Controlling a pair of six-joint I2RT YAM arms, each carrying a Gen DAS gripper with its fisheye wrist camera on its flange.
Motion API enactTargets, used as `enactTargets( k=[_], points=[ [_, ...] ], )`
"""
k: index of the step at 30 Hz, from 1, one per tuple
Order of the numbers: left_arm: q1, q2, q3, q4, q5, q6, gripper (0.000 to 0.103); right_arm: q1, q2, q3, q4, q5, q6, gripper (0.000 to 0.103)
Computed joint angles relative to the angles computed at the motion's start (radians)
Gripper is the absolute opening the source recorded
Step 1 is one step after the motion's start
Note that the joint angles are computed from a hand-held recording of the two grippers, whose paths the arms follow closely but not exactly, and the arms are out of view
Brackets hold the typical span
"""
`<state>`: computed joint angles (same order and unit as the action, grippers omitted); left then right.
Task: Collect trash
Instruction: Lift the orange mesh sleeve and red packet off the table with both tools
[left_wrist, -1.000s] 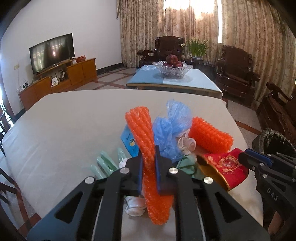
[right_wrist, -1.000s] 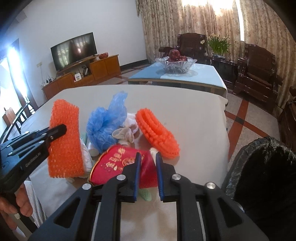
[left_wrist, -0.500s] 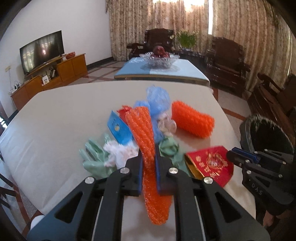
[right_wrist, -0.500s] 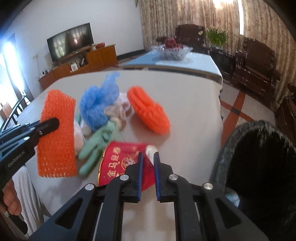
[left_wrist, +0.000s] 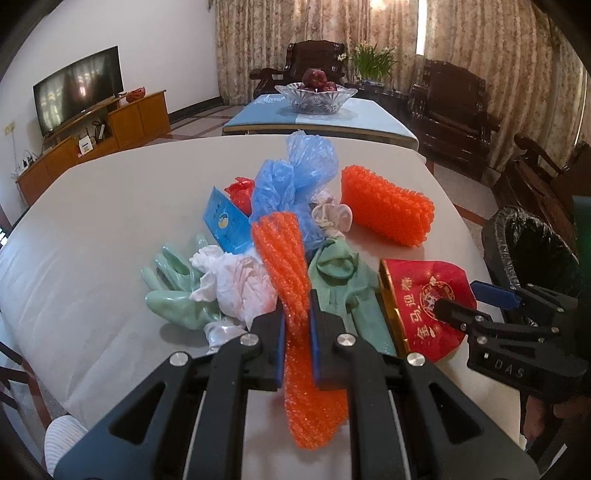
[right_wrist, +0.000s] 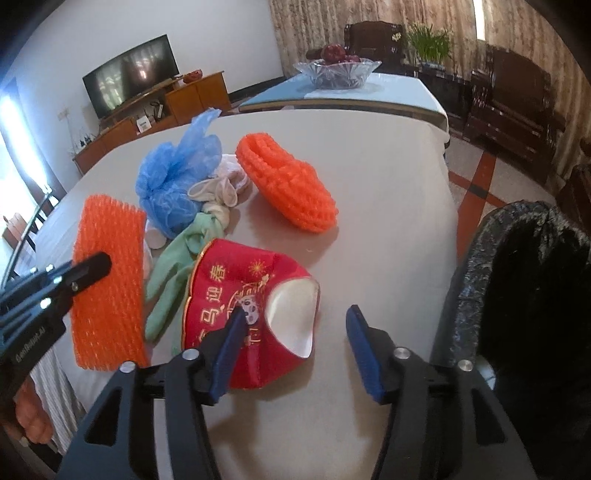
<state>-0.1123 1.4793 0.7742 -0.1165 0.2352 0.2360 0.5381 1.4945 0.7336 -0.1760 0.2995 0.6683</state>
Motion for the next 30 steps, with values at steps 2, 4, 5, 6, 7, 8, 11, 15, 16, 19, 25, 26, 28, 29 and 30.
enactTargets(
  k=[2, 4, 5, 6, 7, 8, 11, 15, 16, 19, 25, 26, 28, 29, 30],
  points=[
    [0.002, 0.004, 0.002, -0.002, 0.0, 0.001, 0.01, -0.018, -0.006, -0.014, 0.035, -0.051, -0.009, 0.034],
    [0.005, 0.007, 0.004, -0.003, 0.002, 0.001, 0.01, -0.009, -0.006, -0.002, 0.025, -0.051, -0.007, 0.02],
    [0.006, 0.01, 0.008, -0.006, 0.002, 0.002, 0.01, -0.001, -0.008, 0.002, 0.019, -0.042, -0.012, 0.019],
    [0.006, 0.01, 0.01, -0.008, 0.001, 0.002, 0.01, 0.004, -0.011, 0.006, 0.013, -0.039, -0.014, 0.017],
    [0.007, 0.01, 0.012, -0.01, 0.003, 0.004, 0.01, 0.008, -0.015, 0.006, 0.01, -0.031, -0.012, 0.017],
    [0.007, 0.009, 0.012, -0.009, 0.003, 0.005, 0.01, 0.019, -0.03, 0.005, 0.002, -0.007, -0.012, 0.017],
    [0.005, 0.002, 0.013, -0.013, 0.005, 0.006, 0.01, 0.043, -0.069, 0.01, -0.026, 0.045, -0.017, 0.017],
    [-0.008, -0.026, 0.017, -0.024, 0.004, -0.002, 0.01, 0.066, -0.139, 0.031, -0.084, 0.108, -0.033, 0.016],
    [-0.011, -0.038, 0.018, -0.028, 0.007, -0.003, 0.01, 0.071, -0.161, 0.036, -0.1, 0.126, -0.031, 0.016],
    [-0.026, -0.077, 0.023, -0.043, 0.012, -0.011, 0.01, 0.084, -0.223, 0.051, -0.151, 0.179, -0.017, 0.016],
    [-0.069, -0.146, 0.042, -0.07, 0.018, -0.04, 0.009, 0.105, -0.343, 0.074, -0.26, 0.263, 0.0, 0.016],
    [-0.079, -0.159, 0.042, -0.072, 0.017, -0.046, 0.009, 0.11, -0.359, 0.076, -0.277, 0.278, 0.004, 0.016],
    [-0.109, -0.19, 0.045, -0.082, 0.016, -0.061, 0.009, 0.12, -0.41, 0.078, -0.329, 0.312, 0.018, 0.016],
    [-0.126, -0.202, 0.045, -0.083, 0.012, -0.068, 0.009, 0.122, -0.426, 0.08, -0.348, 0.325, 0.024, 0.016],
    [-0.142, -0.21, 0.048, -0.085, 0.011, -0.076, 0.009, 0.126, -0.449, 0.08, -0.375, 0.341, 0.033, 0.016]
  ],
)
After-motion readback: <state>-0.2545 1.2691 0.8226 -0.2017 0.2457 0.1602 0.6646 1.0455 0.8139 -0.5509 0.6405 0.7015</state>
